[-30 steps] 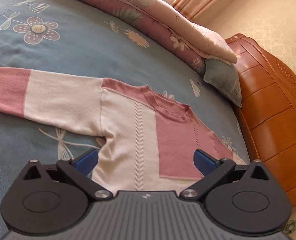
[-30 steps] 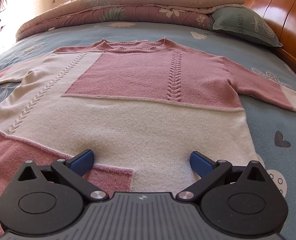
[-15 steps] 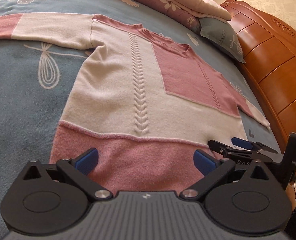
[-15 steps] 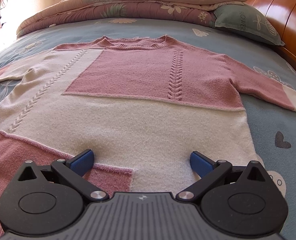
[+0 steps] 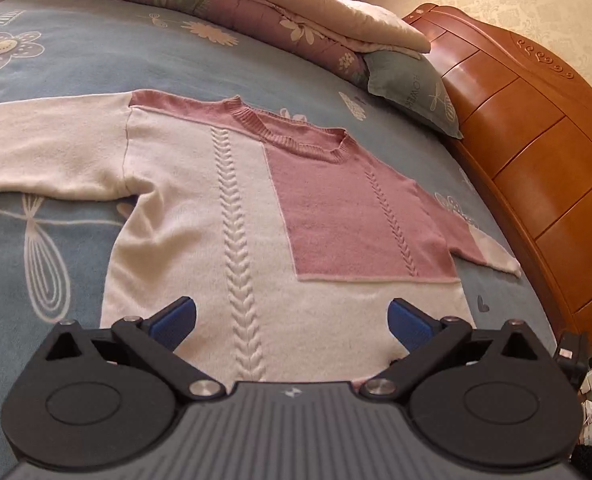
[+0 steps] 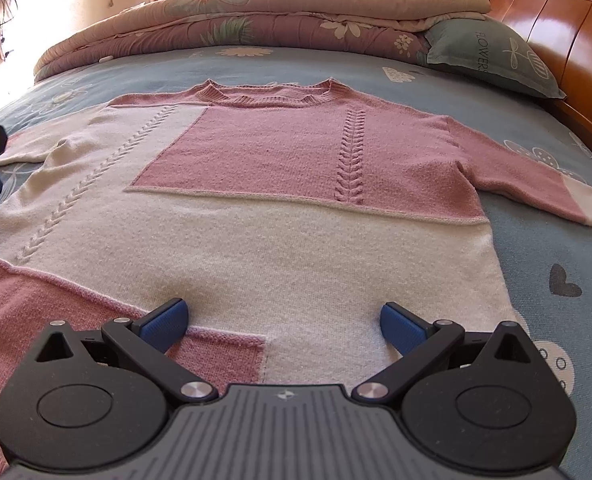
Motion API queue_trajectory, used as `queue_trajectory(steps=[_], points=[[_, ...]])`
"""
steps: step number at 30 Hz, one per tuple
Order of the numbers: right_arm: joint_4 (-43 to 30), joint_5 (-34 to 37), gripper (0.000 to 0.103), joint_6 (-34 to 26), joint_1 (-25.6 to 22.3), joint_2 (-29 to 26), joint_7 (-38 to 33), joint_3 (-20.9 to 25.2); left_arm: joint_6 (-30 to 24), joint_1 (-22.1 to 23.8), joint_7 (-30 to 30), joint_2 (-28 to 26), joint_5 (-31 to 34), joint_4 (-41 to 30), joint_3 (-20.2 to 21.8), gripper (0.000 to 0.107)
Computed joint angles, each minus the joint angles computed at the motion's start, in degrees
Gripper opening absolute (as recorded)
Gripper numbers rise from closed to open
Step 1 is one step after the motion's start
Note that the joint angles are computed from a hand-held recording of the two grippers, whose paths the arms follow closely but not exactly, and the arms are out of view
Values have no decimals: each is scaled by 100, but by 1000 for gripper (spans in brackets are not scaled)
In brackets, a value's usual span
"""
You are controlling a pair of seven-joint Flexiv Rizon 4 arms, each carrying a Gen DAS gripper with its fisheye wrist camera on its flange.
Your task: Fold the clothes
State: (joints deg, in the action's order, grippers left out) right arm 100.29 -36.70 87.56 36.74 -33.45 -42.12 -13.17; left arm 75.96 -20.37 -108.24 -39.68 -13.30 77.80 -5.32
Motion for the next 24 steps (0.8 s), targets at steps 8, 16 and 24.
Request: queue_trajectory(steps=[8, 16, 24], points=[[-37, 15, 103, -35, -62, -12, -52, 79, 418, 470, 87, -768, -323, -576, -309, 101], [174, -51, 103, 354, 560, -48, 327, -764, 23, 682, 1039, -597, -478, -417, -856, 101], [267, -51, 103, 181, 722, 165, 141, -814, -251, 486, 963, -333, -438, -198, -410, 101]])
